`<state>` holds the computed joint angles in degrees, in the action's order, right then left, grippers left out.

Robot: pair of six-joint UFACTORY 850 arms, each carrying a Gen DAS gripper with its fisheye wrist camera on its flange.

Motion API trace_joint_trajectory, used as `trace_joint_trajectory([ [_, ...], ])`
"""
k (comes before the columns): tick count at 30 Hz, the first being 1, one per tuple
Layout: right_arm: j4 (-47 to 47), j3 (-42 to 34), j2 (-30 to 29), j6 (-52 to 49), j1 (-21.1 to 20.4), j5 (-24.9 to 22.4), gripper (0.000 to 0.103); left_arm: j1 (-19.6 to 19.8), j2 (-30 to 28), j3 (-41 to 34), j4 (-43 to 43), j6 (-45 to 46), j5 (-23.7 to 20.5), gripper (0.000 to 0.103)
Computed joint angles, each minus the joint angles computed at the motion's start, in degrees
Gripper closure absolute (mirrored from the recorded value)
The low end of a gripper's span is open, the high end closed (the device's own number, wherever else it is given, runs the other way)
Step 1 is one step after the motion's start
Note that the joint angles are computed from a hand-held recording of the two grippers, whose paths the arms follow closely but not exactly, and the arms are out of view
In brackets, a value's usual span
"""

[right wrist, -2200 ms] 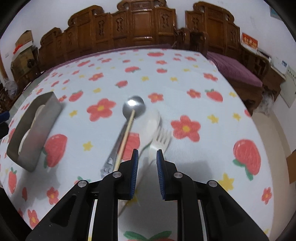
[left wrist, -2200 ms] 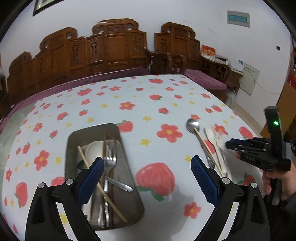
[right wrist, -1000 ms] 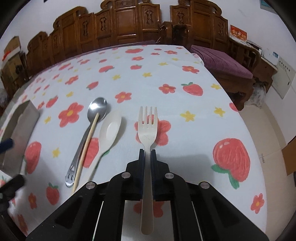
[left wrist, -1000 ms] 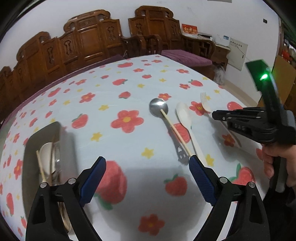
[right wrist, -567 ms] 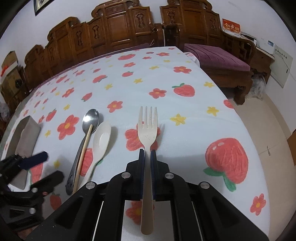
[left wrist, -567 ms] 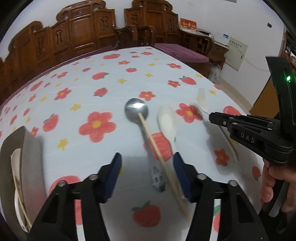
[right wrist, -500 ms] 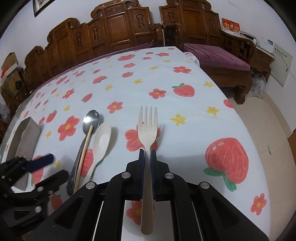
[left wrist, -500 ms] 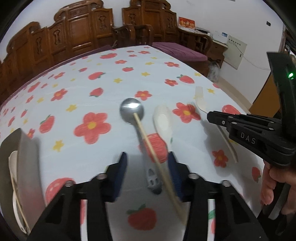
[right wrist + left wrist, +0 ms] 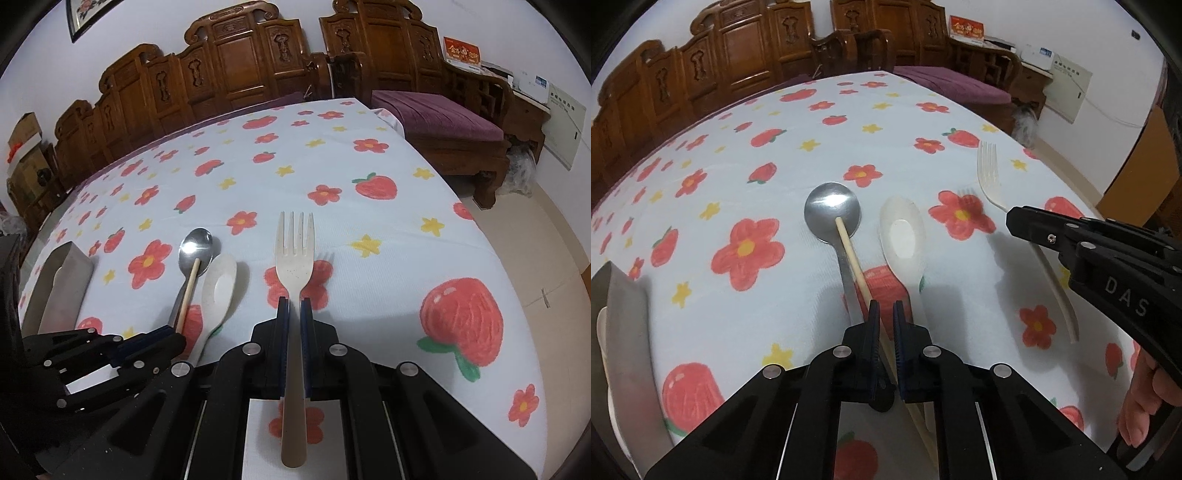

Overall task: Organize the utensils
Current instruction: 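Move the left tool to the last wooden chopstick beside the steel spoon, then grasp the wooden chopstick with the left tool and lift it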

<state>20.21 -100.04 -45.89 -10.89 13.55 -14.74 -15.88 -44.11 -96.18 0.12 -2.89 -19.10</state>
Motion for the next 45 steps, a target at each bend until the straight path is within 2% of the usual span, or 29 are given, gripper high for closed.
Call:
trace_joint_trajectory([
  [6,4.3,0.3,0.3,-3.6,-0.1,0.3,0.095,0.0,0.4,1.1,3.4,-3.4,0.7,0.096],
  [14,5.8,0.3,0.4,-4.9,0.0,0.5,0.095,-1.1,-0.5,-0.5,13.5,-11.0,-1.0,0.096],
  [20,7.9,0.5,0.6,-6.9,0.0,0.7,0.095,-1.4,-1.8,-2.6,17.6,-14.1,-2.4,0.096],
  [29,11.6,0.7,0.7,-9.6,-0.3,0.8,0.095,-1.0,-2.7,-4.3,16.6,-12.7,-3.2,0.098],
  [34,12.2,0.9,0.8,-10.2,-0.3,1.1,0.095,-0.2,-1.9,-3.1,10.8,-8.1,-1.9,0.103],
  [40,11.6,0.9,0.9,-9.8,-0.2,0.8,0.095,0.6,-1.6,-2.9,7.2,-5.2,-2.5,0.103],
  [45,12.0,1.0,1.0,-10.1,-0.2,0.9,0.095,1.4,-1.2,-3.0,-1.5,1.7,-3.8,0.103],
])
